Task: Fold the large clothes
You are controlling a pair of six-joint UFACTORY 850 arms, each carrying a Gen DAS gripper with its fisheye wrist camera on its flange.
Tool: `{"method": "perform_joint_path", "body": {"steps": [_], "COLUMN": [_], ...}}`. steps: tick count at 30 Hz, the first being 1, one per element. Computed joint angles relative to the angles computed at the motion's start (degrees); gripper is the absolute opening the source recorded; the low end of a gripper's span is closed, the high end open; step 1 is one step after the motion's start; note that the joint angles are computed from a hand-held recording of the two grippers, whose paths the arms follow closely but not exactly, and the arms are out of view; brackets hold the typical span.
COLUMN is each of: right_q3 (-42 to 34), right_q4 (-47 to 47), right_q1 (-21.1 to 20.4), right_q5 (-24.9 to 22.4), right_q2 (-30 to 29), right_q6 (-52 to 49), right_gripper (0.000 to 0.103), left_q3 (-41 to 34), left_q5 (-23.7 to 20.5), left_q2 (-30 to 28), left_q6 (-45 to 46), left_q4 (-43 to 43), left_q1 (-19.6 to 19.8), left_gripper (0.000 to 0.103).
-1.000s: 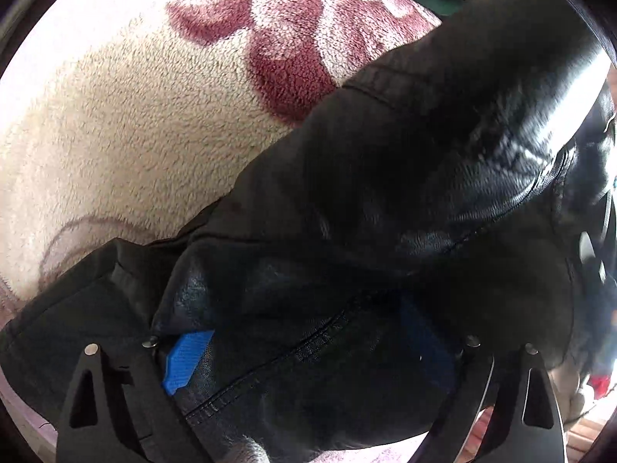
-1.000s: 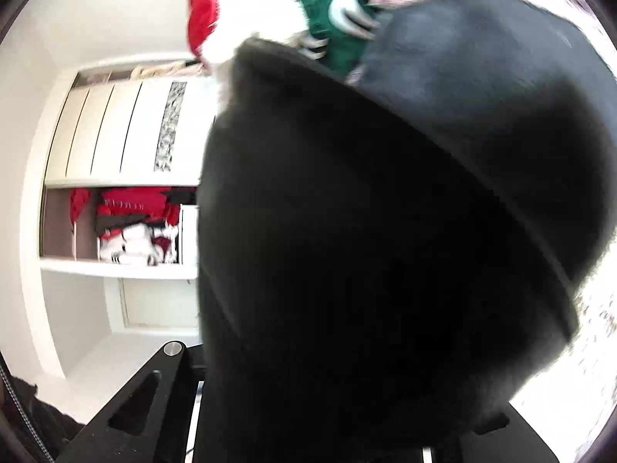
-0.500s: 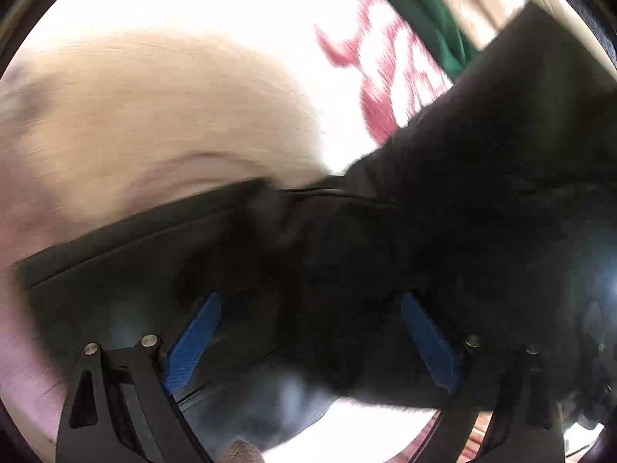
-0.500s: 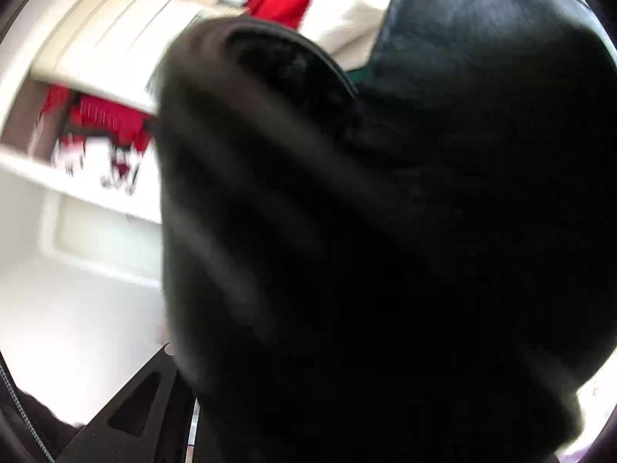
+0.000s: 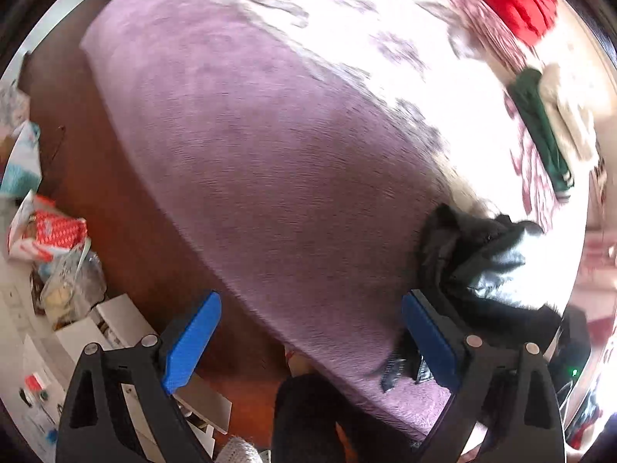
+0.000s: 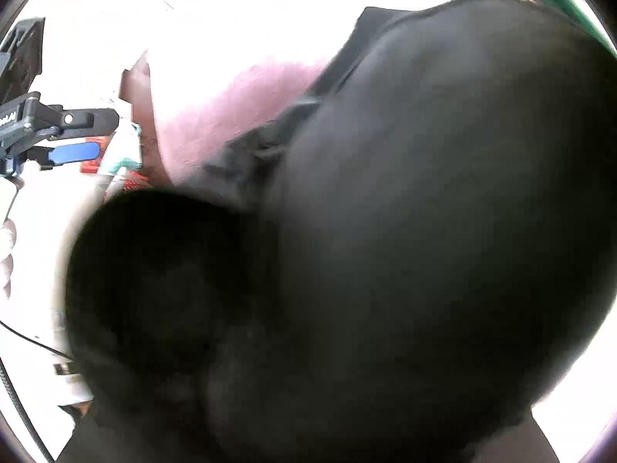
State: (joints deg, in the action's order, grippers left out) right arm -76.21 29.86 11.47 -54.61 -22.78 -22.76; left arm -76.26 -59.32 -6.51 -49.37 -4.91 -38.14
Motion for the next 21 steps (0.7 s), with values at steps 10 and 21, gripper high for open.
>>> {"method": "perform_joint_path", "body": {"steps": [10, 21], "right_q3": [-4.5, -27.4], "right_q4": [19.1, 6.4], "right_q1": [-11.1, -13.1], "right_q5": [-21.9, -17.9], "right_q2": [-1.9, -21.0], "right_q6": [0.3, 9.9], "right_gripper": [0.103, 0.022], "left_q3": [-4.7, -16.7], "left_q5": [6.7, 7.1], "left_q2": [-4.5, -19.3], "left_q6": [0.1, 2.9], "left_q4": [-4.7, -10.4], "left_q1": [-1.3, -6.8], "left_gripper": [0.096, 0.096]}}
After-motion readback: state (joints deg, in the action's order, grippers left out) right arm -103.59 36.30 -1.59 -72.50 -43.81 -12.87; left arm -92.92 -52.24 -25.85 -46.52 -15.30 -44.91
